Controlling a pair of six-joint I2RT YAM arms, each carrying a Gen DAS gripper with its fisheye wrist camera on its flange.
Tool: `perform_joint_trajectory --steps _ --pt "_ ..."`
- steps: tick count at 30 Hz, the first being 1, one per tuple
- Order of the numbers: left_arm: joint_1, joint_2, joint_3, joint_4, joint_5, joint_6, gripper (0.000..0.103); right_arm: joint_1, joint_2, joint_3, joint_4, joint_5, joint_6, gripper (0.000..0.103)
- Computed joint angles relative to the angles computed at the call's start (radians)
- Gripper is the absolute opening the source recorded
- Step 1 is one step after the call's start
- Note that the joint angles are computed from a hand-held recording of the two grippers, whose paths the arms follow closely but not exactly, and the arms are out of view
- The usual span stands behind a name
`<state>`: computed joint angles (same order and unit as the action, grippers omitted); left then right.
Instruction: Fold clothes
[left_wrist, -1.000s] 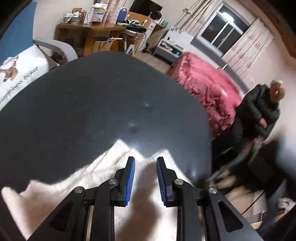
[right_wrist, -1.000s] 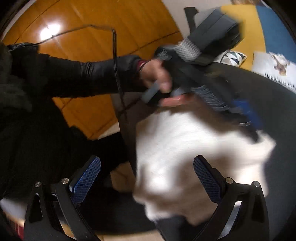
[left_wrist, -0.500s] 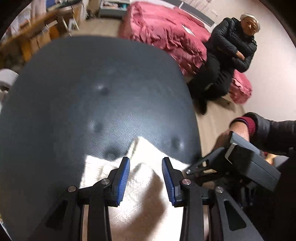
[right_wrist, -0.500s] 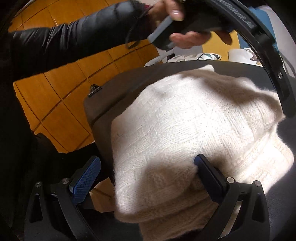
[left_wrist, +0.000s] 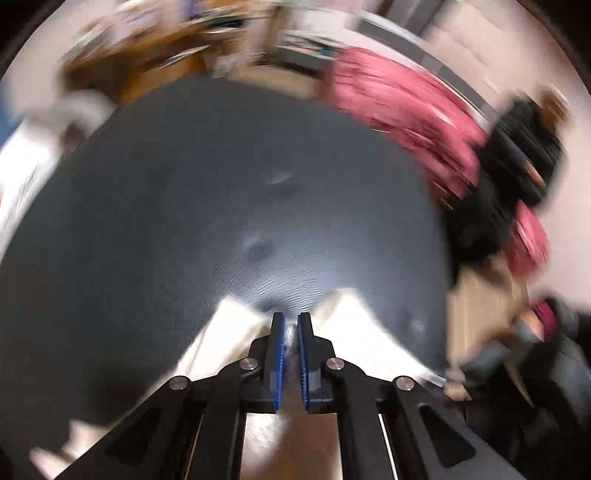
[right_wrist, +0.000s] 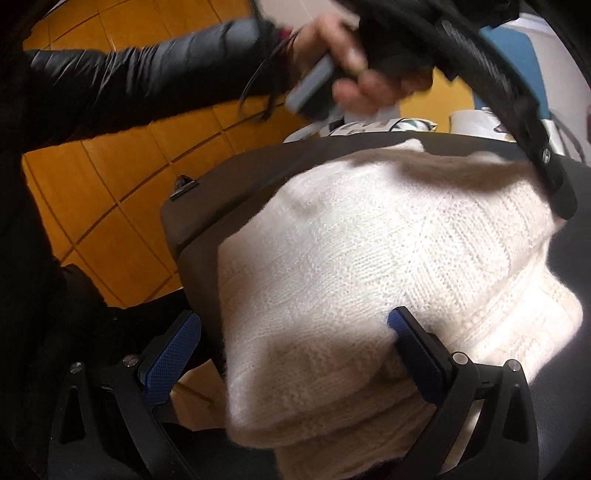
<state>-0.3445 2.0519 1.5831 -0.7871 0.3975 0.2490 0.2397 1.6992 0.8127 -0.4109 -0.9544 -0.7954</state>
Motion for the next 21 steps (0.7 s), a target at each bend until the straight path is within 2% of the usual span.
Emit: perform_joint_trajectory --steps 2,5,6,7,9,12,15,17,21 --pt "-0.017 -0.045 -0.120 0.147 -0.024 -0.065 0.005 0.014 -0.034 -0.046 0.072 0.026 0.057 0.102" --pt "-0.037 -0.070 -0.135 0.158 -0.056 -0.096 0.008 0.028 -0.069 -0.078 0.105 0.068 0.079 0.102" --pt "-0.006 -0.075 -0.107 0.117 0.010 -0.098 0.012 0.033 -0.075 -0.083 0.112 0.078 0.088 0.102" --pt "0.016 -0.083 -0.108 0.123 0.061 -0.119 0.019 0.034 -0.079 -0.085 0.115 0.080 0.092 0.102" --pt "0.090 -0.146 -0.139 0.177 0.148 -0.190 0.020 0.034 -0.086 -0.090 0.120 0.084 0.098 0.102" --pt "0.176 -0.287 -0.235 0.231 0.220 -0.239 0.022 0.024 -0.093 -0.089 0.108 0.076 0.098 0.103" --pt "0.221 -0.457 -0.376 0.216 0.192 -0.163 0.022 -0.027 -0.094 -0.022 -0.025 0.025 0.070 0.103" --pt "0.252 -0.534 -0.454 0.208 0.170 -0.127 0.022 -0.071 -0.147 0.001 -0.060 -0.003 0.066 0.103" --pt "0.307 -0.645 -0.643 0.249 0.149 -0.135 0.022 -0.070 -0.179 0.032 0.074 0.057 0.143 0.103"
